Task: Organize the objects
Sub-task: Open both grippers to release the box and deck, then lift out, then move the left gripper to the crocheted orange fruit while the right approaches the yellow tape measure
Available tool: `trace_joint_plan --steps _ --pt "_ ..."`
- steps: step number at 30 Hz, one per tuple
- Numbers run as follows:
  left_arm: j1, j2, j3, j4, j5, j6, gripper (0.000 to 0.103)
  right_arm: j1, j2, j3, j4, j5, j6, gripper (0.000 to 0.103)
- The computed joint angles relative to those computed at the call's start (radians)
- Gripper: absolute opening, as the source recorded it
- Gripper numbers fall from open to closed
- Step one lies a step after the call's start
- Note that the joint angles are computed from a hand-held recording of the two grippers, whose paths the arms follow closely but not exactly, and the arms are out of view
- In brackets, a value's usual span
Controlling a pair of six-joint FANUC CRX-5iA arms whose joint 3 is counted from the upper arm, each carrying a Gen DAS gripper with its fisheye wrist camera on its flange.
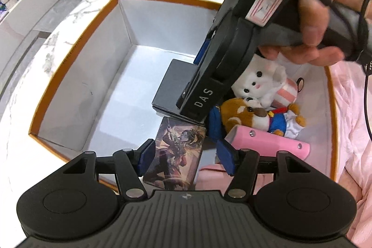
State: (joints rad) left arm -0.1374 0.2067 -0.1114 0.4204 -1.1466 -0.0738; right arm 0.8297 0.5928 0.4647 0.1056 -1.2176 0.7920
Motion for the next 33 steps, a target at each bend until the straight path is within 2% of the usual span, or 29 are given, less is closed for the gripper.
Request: trace_joint_plan --steps 2,5,7,10,14,16,19,23,26,30,33 --pt "-0.02 -0.004 -0.032 0.01 0.047 0.012 0.07 0.009 -0.012 -0.03 0.022 0.029 -0.018 0.064" --pt "0.02 -0.054 -0.09 0.038 0.063 -0.025 0.07 0.049 -0.042 -0.111 0.138 0.085 -0.069 0.064" --pt "0.037 -0.086 -0.122 0.071 0.07 -0.038 0.07 0.08 -0.074 -0.173 0.214 0.127 -0.114 0.069" --pt "0.067 -0.13 -0.161 0.114 0.06 -0.049 0.07 0.114 -0.134 -0.259 0.278 0.192 -0.18 0.07" --pt "0.124 -0.199 -0.215 0.174 0.049 -0.073 0.07 0.157 -0.22 -0.384 0.358 0.312 -0.233 0.067" --pt "0.158 -0.233 -0.244 0.205 0.044 -0.088 0.07 0.176 -0.268 -0.448 0.4 0.378 -0.249 0.061" --pt "0.212 -0.286 -0.288 0.239 0.053 -0.112 0.07 0.194 -0.314 -0.499 0.442 0.454 -0.245 0.061" --pt "0.282 -0.336 -0.328 0.252 0.068 -0.116 0.068 0.22 -0.341 -0.515 0.472 0.516 -0.216 0.061" --pt "0.333 -0.354 -0.345 0.242 0.05 -0.096 0.068 0.234 -0.34 -0.504 0.461 0.561 -0.127 0.061" --pt "0.364 -0.355 -0.375 0.215 0.073 -0.017 0.068 0.269 -0.305 -0.442 0.41 0.536 0.031 0.06" --pt "0.361 -0.328 -0.391 0.211 0.107 0.06 0.065 0.288 -0.246 -0.364 0.387 0.475 0.09 0.06"
